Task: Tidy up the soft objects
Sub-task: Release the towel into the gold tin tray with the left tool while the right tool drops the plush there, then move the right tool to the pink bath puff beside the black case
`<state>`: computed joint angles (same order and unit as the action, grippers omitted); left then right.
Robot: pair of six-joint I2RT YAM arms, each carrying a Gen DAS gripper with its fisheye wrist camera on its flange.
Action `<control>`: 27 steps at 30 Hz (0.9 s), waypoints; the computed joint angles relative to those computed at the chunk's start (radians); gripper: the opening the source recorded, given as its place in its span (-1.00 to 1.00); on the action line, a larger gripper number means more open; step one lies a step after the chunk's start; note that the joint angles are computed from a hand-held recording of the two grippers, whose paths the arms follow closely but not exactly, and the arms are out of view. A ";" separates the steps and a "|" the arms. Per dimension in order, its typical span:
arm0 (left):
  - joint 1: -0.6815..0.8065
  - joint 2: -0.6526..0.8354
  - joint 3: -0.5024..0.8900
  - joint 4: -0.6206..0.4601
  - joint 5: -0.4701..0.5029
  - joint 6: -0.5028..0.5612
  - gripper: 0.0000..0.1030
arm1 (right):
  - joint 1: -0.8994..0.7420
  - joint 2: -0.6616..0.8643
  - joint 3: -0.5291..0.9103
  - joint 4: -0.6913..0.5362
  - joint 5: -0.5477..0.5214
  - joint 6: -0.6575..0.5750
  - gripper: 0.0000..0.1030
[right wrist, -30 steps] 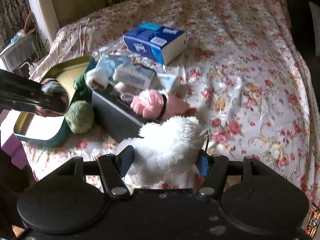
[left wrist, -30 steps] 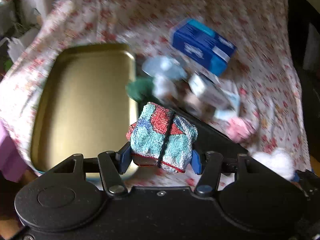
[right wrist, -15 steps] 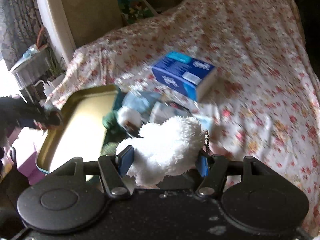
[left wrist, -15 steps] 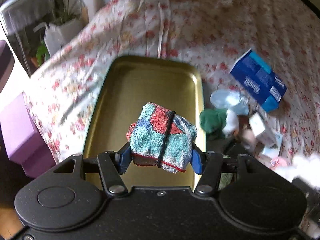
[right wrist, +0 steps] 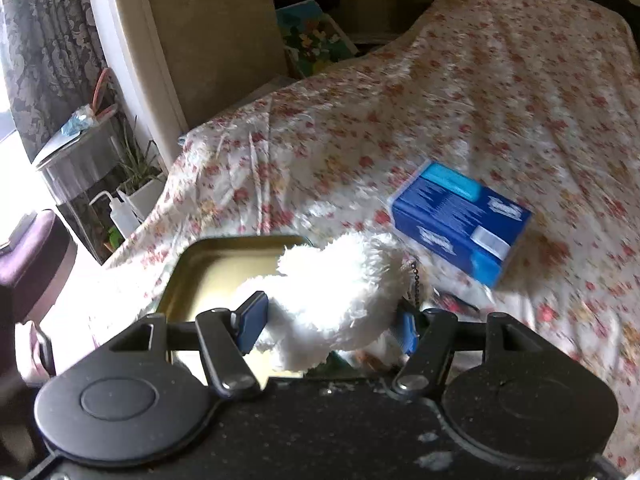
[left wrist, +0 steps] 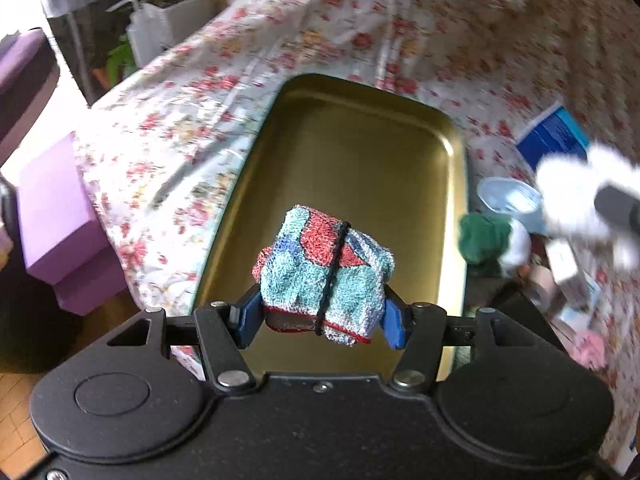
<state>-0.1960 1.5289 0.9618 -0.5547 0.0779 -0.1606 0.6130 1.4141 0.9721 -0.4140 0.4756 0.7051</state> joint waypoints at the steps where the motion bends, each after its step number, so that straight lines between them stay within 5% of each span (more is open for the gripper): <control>1: 0.000 0.000 0.001 -0.001 -0.007 -0.011 0.08 | -0.013 0.041 0.044 0.003 -0.015 -0.013 0.23; 9: 0.004 0.027 0.026 -0.034 -0.011 -0.110 0.21 | -0.063 0.328 0.323 -0.013 -0.086 -0.094 0.31; 12: 0.007 0.029 0.031 -0.037 -0.016 -0.139 0.26 | -0.065 0.399 0.385 -0.022 -0.097 -0.111 0.60; 14: 0.014 0.042 0.045 -0.045 -0.002 -0.152 0.27 | -0.061 0.430 0.413 -0.043 -0.083 -0.104 0.60; 20: 0.003 0.050 0.050 -0.041 -0.001 -0.178 0.27 | -0.059 0.382 0.351 -0.037 -0.073 -0.078 0.60; 27: -0.077 -0.012 0.013 0.021 -0.107 -0.166 0.28 | -0.078 0.223 0.208 -0.053 -0.025 -0.053 0.60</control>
